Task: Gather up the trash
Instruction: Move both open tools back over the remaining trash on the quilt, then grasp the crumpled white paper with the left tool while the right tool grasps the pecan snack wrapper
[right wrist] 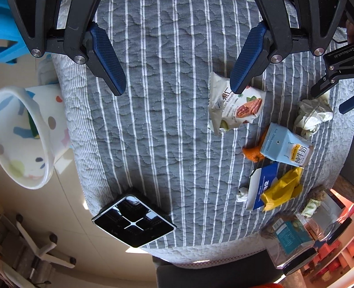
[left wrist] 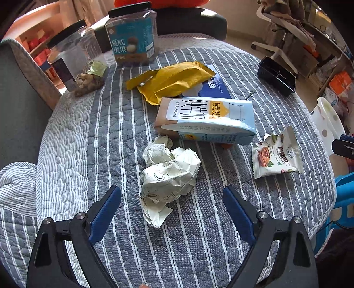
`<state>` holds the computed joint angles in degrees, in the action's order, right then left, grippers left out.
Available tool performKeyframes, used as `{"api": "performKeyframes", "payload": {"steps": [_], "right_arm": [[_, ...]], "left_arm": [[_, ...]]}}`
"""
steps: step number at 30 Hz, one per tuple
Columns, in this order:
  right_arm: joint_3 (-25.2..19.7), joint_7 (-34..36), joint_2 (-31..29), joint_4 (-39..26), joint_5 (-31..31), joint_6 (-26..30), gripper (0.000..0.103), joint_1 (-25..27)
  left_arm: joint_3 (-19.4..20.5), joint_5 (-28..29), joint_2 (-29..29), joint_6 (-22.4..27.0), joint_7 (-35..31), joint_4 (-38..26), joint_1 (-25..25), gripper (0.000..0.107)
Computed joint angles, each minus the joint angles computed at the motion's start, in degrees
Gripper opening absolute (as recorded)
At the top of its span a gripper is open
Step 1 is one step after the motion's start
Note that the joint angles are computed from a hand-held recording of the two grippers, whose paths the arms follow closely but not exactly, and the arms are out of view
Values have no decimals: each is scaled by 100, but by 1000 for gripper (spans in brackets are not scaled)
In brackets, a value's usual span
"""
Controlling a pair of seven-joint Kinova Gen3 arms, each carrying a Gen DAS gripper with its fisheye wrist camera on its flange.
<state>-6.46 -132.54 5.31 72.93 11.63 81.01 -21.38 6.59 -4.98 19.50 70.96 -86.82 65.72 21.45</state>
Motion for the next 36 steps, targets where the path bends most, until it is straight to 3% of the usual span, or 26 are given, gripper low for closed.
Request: {"api": "performKeyframes", "payload": {"steps": [6,9,11,14,30,36], "right_arm": [[14,30,189,-132,-55,26,81,-41],[28,49,279,-202,-60,52,81,-74],[40,60,330,-227,-78,65,81,-92],[64,87,405,-259,-159,67,81,-91],[143,227,846,-413,-403,41,80,-173],[158,335,994,-411,-614,-63,59,-118]], "left_arm": [[-14,71,234,-36,-23,-132,-47,80],[-31,18,293,-116,-108,-133,-30,68],[-37,-9,331,-117,-173,-149,-22,53],[-57,-35,316,-112,-190,-167,-2,49],[48,287,-211,33,-390,-185,-159,47],[62,370,-322,38,-416,-146,-227,47]]}}
